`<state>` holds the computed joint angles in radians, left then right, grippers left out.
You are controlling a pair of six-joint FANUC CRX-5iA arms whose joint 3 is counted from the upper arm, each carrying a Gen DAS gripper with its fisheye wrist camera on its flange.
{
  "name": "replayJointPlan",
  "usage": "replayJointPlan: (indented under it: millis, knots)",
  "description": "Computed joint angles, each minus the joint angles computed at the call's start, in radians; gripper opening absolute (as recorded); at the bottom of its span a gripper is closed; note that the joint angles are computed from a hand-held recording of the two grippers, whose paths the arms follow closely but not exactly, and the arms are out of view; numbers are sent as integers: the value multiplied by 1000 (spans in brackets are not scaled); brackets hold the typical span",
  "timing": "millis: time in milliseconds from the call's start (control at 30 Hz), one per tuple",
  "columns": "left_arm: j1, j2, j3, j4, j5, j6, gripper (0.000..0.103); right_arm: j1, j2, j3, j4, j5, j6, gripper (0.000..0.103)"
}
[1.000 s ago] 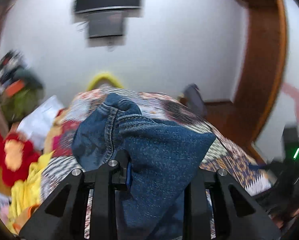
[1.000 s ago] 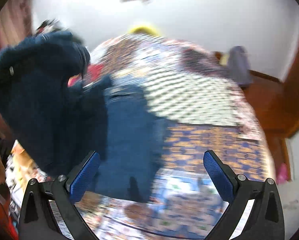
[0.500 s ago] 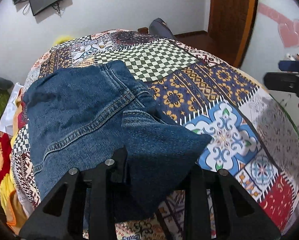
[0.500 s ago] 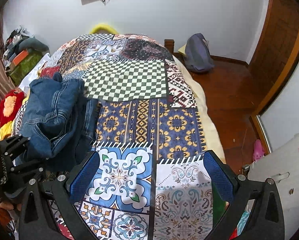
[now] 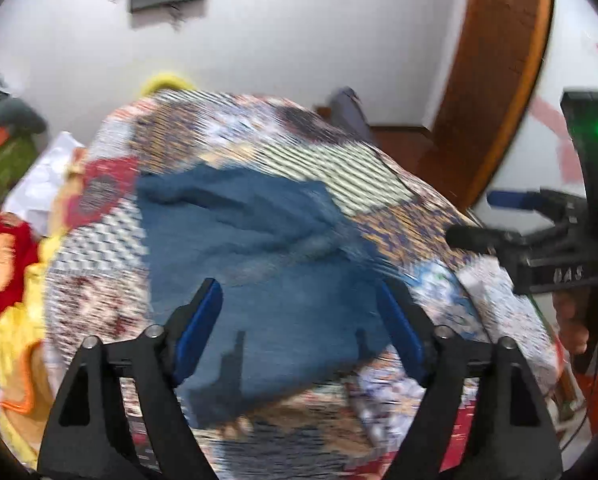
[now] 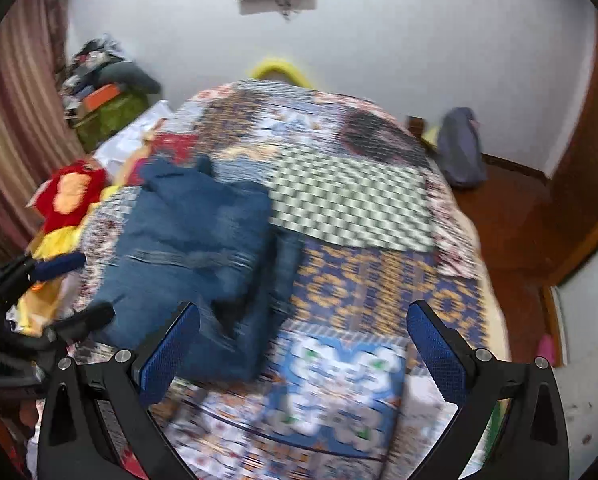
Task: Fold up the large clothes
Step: 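Open the left gripper and withdraw both grippers from the folded jacket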
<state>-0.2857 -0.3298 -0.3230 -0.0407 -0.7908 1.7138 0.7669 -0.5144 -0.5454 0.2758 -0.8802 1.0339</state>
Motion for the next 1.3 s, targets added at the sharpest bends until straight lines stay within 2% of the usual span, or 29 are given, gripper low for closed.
replayJointPlan:
  millis: [33, 133, 300, 400, 467, 600, 667, 733, 833, 1000, 1100, 1167, 1300]
  knots:
    - [12, -9, 3, -22, -10, 8, 89, 12, 11, 10, -12, 4, 5, 103]
    - [75, -35, -11, -51, -42, 13, 90, 43, 66, 44, -79, 23, 53, 103]
    - [193, -18, -86, 53, -80, -69, 90, 69, 209, 86, -147, 7, 116, 103]
    - [239, 14, -142, 137, -87, -169, 90, 43, 293, 99, -179, -23, 148, 103]
    - [243, 9, -178, 147, -67, -212, 92, -14, 305, 110, -256, -30, 208, 103]
    - [279, -15, -239, 230, -25, -290, 95, -244, 331, 185, -568, -115, 429, 103]
    - [308, -16, -262, 293, -27, -326, 95, -294, 330, 192, -609, -140, 461, 103]
    - [327, -16, -275, 329, -29, -354, 95, -315, 314, 183, -613, -150, 478, 103]
    - [326, -33, -277, 319, -33, -349, 95, -295, 275, 163, -567, -150, 463, 103]
    - [292, -61, -212, 185, -55, -310, 95, -202, 219, 130, -354, -118, 359, 103]
    - [277, -61, -160, 102, -53, -280, 95, -212, 222, 160, -344, -128, 375, 103]
    - [285, -51, -135, 87, -36, -280, 95, -217, 229, 181, -346, -127, 377, 103]
    - [296, 14, -58, 53, -14, -247, 95, -245, 279, 275, -441, -133, 430, 103]
